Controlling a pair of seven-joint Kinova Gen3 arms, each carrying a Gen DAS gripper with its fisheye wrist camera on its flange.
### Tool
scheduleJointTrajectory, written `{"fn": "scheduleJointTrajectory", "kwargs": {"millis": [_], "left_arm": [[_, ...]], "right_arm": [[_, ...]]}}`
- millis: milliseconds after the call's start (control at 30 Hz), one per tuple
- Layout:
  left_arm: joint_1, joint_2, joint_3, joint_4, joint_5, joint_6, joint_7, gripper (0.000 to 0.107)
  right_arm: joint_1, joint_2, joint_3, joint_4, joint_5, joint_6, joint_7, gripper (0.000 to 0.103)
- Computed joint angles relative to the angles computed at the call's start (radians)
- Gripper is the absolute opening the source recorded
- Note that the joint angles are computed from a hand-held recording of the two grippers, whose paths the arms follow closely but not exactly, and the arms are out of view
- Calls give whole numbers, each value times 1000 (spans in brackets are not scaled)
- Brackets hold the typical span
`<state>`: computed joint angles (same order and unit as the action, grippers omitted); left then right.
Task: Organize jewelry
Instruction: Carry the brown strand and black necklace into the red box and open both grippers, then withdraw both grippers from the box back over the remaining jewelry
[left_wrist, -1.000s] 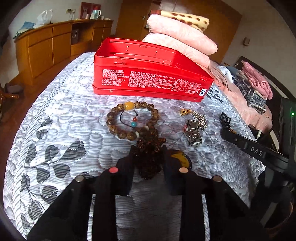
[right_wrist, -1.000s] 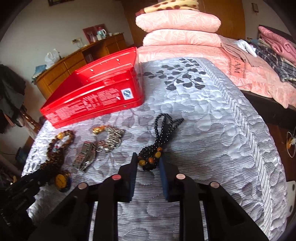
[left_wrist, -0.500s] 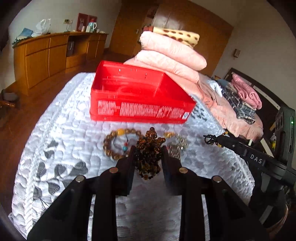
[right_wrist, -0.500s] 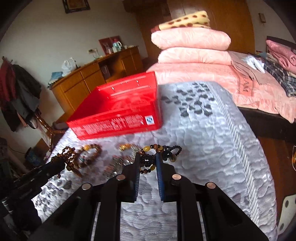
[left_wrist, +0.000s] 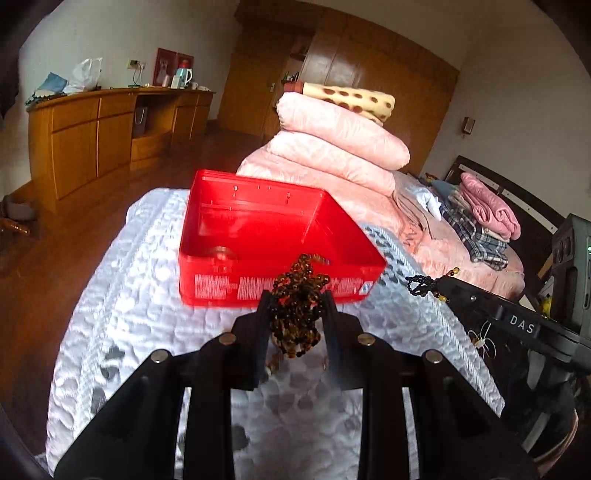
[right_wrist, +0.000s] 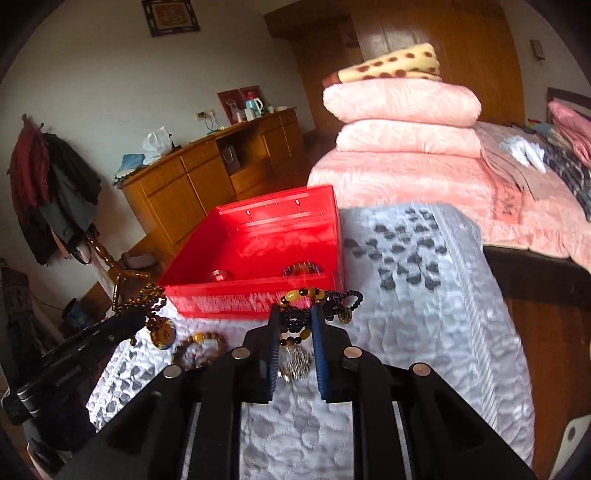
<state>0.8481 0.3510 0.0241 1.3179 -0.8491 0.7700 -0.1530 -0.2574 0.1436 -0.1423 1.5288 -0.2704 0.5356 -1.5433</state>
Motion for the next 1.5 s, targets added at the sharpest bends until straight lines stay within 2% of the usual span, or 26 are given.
{"fn": "scheduleJointTrajectory", "kwargs": {"millis": [200,433,500,533,567,633,700,733,800,867,933,1000,1133,1300,1500], "left_arm": [[-40,44,-10,-114,26,14,-98,25],[-123,146,-30,-289,178,37,-274,26],[-155,178,-27,-330,239,47,-329,27],[-157,189,-35,-342,249,57,-338,33],[-148,193,-55,-340,250,57,-330,48],[-109,178,-118,-289,234,15,-273,61],[-98,171,-132,-272,211,9,-250,63],[-94,171,-137,-273,203,17,-243,67],[-69,166,-159,-262,166,31,-203,78],[-43,162,-176,-254,119,56,-165,91],[-11,151,-191,-231,56,84,-120,94],[15,150,-194,-217,-3,121,-83,97],[31,153,-156,-212,-46,223,-69,98],[35,104,-106,-121,-77,231,-21,98],[45,64,-52,-36,-119,261,42,98]], "right_arm": [[-5,69,-10,-137,-9,29,23,16],[-36,223,-13,-335,25,111,-12,17],[-53,257,-4,-366,46,122,-29,20],[-56,263,-2,-367,53,119,-36,28],[-62,269,3,-363,63,109,-46,39],[-65,270,4,-342,77,81,-51,41],[-70,273,11,-337,94,78,-68,43],[-63,272,7,-332,92,72,-69,47],[-65,251,16,-288,105,22,-83,58],[-97,227,50,-246,152,-22,-133,80],[-121,200,77,-191,202,-70,-184,89],[-114,180,70,-147,217,-103,-200,97],[-107,157,65,-91,234,-103,-244,98],[-103,117,54,-13,242,-95,-284,98],[-175,58,85,71,371,-87,-395,98]]}}
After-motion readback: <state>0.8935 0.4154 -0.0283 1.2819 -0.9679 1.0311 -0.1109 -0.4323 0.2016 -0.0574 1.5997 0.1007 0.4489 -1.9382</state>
